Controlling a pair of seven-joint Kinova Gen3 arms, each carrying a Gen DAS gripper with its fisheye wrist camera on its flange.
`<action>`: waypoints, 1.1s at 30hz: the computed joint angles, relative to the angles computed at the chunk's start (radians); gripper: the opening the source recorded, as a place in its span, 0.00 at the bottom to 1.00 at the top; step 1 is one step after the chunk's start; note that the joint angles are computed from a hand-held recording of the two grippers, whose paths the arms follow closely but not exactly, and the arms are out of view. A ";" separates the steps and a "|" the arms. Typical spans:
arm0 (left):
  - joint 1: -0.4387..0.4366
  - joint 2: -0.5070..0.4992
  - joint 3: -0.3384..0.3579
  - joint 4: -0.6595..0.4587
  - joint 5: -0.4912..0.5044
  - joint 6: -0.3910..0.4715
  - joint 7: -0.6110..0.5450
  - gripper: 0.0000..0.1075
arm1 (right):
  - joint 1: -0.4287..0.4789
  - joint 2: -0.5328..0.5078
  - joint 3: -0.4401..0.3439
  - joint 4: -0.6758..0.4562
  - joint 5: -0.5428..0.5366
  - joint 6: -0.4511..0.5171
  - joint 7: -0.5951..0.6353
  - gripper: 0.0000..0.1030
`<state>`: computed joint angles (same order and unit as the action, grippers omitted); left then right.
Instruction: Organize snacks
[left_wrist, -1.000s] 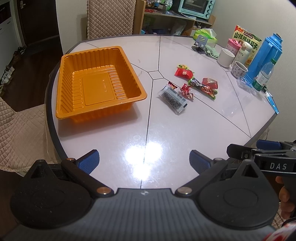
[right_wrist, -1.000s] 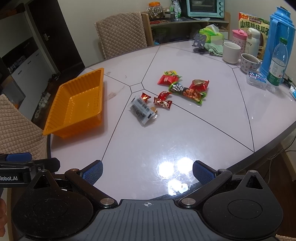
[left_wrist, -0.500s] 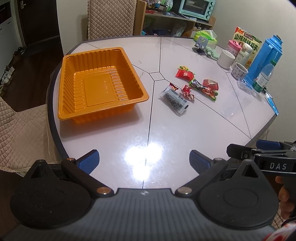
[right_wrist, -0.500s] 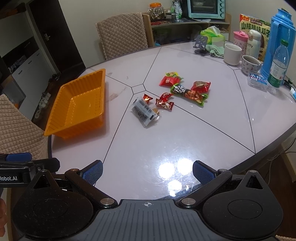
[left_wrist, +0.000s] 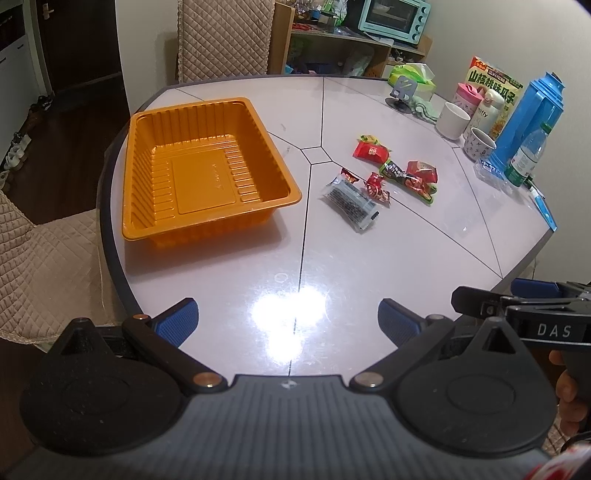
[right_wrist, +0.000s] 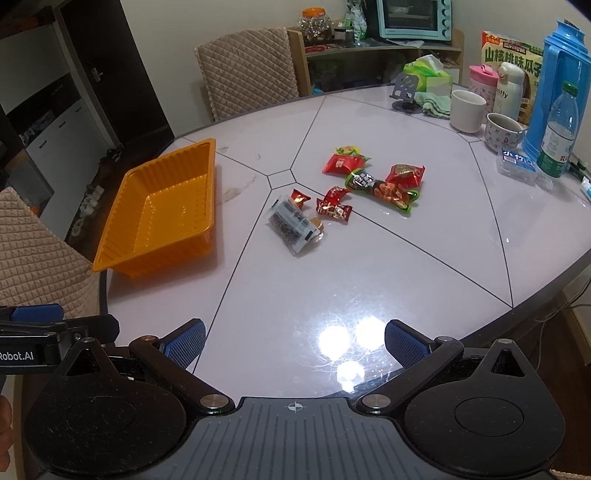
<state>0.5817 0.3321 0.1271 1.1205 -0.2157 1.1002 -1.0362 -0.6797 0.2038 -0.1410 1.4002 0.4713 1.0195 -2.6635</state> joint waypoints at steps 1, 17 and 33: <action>0.002 0.001 0.000 -0.002 -0.001 0.001 0.001 0.96 | -0.001 0.001 0.000 0.000 0.001 0.000 0.000 1.00; -0.004 -0.011 0.002 0.011 0.000 -0.005 -0.001 0.96 | -0.022 0.000 -0.004 -0.005 0.024 0.009 -0.025 1.00; -0.011 -0.026 0.009 0.045 0.002 -0.023 0.016 0.96 | -0.001 -0.008 -0.005 0.015 0.014 -0.016 -0.008 1.00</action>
<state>0.5707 0.3063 0.1357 1.1657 -0.2136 1.0771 -1.0199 -0.6803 0.1961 -0.1461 1.4153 0.4851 1.0038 -2.6717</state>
